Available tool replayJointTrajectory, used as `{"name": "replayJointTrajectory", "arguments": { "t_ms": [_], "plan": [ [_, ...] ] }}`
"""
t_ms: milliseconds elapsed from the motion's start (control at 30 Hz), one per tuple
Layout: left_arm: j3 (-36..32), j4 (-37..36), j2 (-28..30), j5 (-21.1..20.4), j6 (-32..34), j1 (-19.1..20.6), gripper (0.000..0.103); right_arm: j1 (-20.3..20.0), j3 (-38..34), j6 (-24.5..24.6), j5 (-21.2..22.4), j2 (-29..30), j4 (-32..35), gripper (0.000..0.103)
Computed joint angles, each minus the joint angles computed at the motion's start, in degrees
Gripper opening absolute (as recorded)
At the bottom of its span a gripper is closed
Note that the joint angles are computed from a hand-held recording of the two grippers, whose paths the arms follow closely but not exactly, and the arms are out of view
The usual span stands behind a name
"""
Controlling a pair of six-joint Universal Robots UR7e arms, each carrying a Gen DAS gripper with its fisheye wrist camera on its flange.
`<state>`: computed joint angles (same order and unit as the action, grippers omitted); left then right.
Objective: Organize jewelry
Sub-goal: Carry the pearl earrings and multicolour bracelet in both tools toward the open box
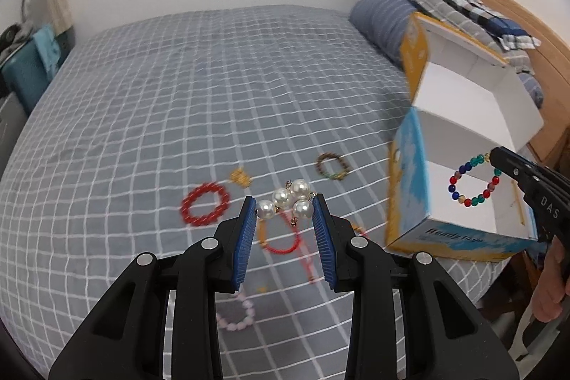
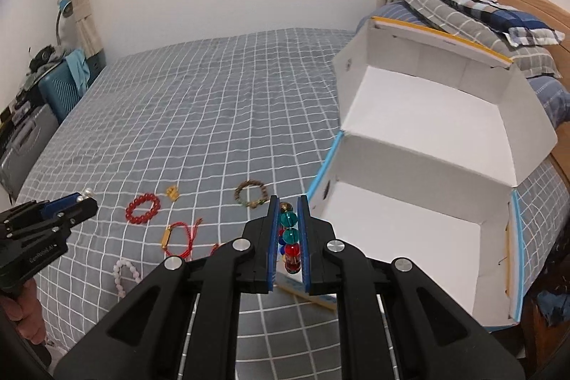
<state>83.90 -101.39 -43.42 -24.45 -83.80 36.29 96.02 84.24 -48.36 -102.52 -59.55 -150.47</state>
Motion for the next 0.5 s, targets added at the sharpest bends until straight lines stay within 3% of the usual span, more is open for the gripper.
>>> {"name": "replayJointTrajectory", "arguments": {
  "t_ms": [233, 500],
  "plan": [
    [-7.5, -9.02, 6.13, 0.1, 14.11, 1.17, 0.032, -1.25, -4.45, 1.92, -0.74, 0.53, 0.94, 0.009],
    [-17.32, -14.3, 13.51, 0.54, 26.97, 2.09, 0.032, -3.42, -8.3, 4.33, -2.05, 0.94, 1.06, 0.009]
  ]
}}
